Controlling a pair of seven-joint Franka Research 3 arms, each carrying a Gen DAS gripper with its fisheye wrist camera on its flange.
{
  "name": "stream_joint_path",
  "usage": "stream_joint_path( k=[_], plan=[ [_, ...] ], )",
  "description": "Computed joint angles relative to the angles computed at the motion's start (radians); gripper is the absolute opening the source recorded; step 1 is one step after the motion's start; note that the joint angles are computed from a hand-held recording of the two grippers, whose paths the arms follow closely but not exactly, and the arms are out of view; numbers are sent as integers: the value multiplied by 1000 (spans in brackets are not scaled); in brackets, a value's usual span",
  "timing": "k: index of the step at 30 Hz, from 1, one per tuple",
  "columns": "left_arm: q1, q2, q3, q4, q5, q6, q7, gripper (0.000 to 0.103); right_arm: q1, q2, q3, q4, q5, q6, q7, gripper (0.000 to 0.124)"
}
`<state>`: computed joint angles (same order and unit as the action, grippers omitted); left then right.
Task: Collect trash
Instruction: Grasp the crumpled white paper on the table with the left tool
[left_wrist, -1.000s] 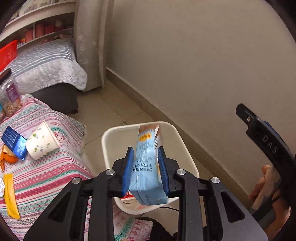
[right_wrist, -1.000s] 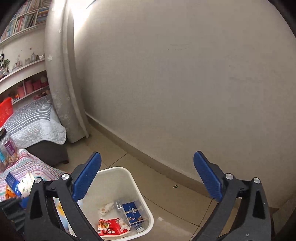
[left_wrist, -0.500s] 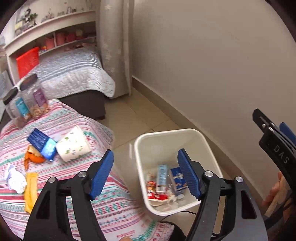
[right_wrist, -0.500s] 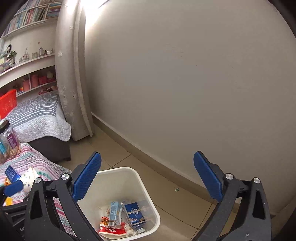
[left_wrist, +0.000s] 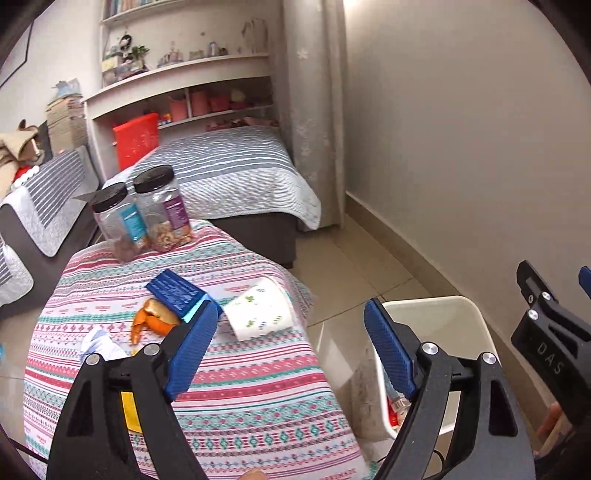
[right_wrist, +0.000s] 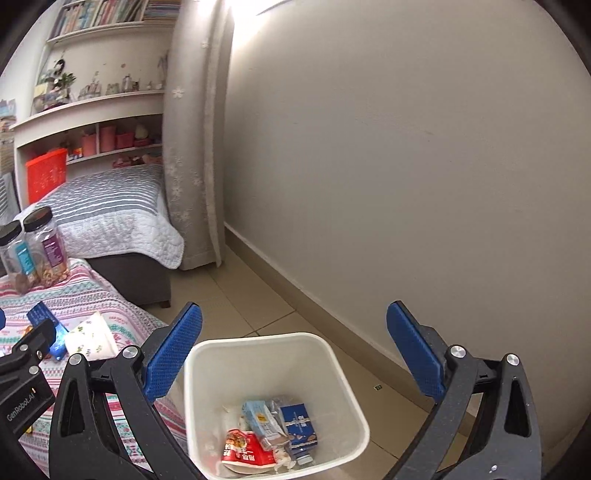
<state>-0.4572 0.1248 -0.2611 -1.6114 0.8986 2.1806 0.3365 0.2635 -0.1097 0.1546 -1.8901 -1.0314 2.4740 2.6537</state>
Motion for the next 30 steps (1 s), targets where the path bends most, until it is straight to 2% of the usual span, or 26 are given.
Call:
stream_joint_path(
  k=[5,17,23,30],
  plan=[
    [18,-59,-1,-67,14,-18,-32,83,32,35,12,37,7,0,-19,96],
    [123,-205,-16,-241,-46,-32,-75,84,153,154,-8,149,95,-9,-122,96],
    [181,-255,-5,-311,-140,-43,-52,86,217,223,-25,216,165,-14,-197,96],
    [252,-278,41,-377,-301,-92,49,86,288,306,-49,293,267,-27,-300,96]
  ],
)
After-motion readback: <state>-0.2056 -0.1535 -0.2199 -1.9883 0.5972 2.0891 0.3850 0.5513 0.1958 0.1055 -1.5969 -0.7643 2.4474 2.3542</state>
